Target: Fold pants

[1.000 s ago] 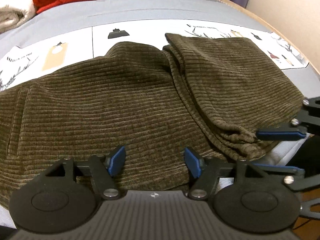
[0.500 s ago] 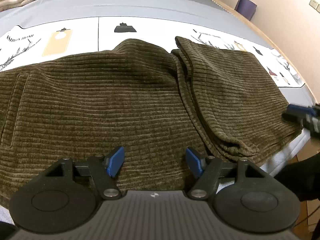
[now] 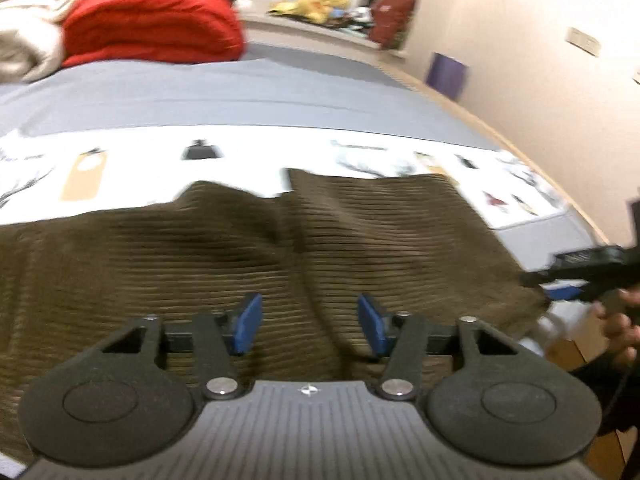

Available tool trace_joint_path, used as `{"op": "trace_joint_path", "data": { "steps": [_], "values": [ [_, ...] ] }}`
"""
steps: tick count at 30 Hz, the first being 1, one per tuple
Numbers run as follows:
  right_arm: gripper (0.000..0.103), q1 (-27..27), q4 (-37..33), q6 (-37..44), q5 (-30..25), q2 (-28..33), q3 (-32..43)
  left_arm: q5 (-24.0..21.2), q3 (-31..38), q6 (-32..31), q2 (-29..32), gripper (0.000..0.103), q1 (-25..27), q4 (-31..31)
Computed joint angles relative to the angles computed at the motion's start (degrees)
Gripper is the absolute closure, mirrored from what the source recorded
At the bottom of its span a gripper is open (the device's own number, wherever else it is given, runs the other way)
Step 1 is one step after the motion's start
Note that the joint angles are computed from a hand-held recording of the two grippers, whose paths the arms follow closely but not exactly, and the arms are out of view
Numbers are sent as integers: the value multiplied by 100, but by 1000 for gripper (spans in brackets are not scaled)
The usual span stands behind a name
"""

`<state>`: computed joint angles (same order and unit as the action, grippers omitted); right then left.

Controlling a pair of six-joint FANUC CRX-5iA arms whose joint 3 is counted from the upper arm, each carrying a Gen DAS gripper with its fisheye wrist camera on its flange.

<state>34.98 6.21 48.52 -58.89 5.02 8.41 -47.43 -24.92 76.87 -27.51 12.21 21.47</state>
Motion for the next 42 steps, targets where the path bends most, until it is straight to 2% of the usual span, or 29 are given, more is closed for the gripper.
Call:
{"op": "trace_joint_path", "data": {
  "steps": [1,2,3,4,5,6,7,10,13,14,16,21,24,33,42],
  "values": [
    [38,-49,-109,87,-17,31,60,41,42,22,45,69,-164,-57],
    [38,-89,-229,112,-42,58,124,42,98,28,107,76,-324,-130],
    [38,-150,-403,127,-70,71,176,-49,209,32,219,87,-473,-273],
    [38,-184,-535,123,-119,64,213,-322,472,227,416,94,-672,-715],
    [38,-235,-685,146,-196,84,300,-724,802,510,670,94,-909,-1303],
    [38,-280,-834,178,-256,110,367,-901,892,607,777,93,-1025,-1623],
    [38,-326,-1004,236,-354,154,468,-777,787,579,700,94,-1009,-1642],
    [36,-391,-1353,428,-687,283,711,-778,670,398,643,93,-725,-1213],
    [35,-330,-1270,503,-673,290,698,-1040,732,592,706,91,-692,-1409],
    [36,-329,-1265,513,-652,278,676,-961,669,578,667,91,-681,-1378],
    [39,-287,-1174,511,-582,231,596,-956,743,651,719,90,-735,-1440],
    [62,-171,-897,576,-258,16,325,-930,736,694,721,89,-735,-1464],
    [66,-76,-728,610,-44,-156,145,-917,680,679,680,88,-713,-1450],
    [69,239,-65,695,514,-518,-317,-964,685,689,685,78,-638,-1400],
    [69,372,289,681,519,-484,-412,-1025,716,716,723,75,-590,-1309]
  ]
}}
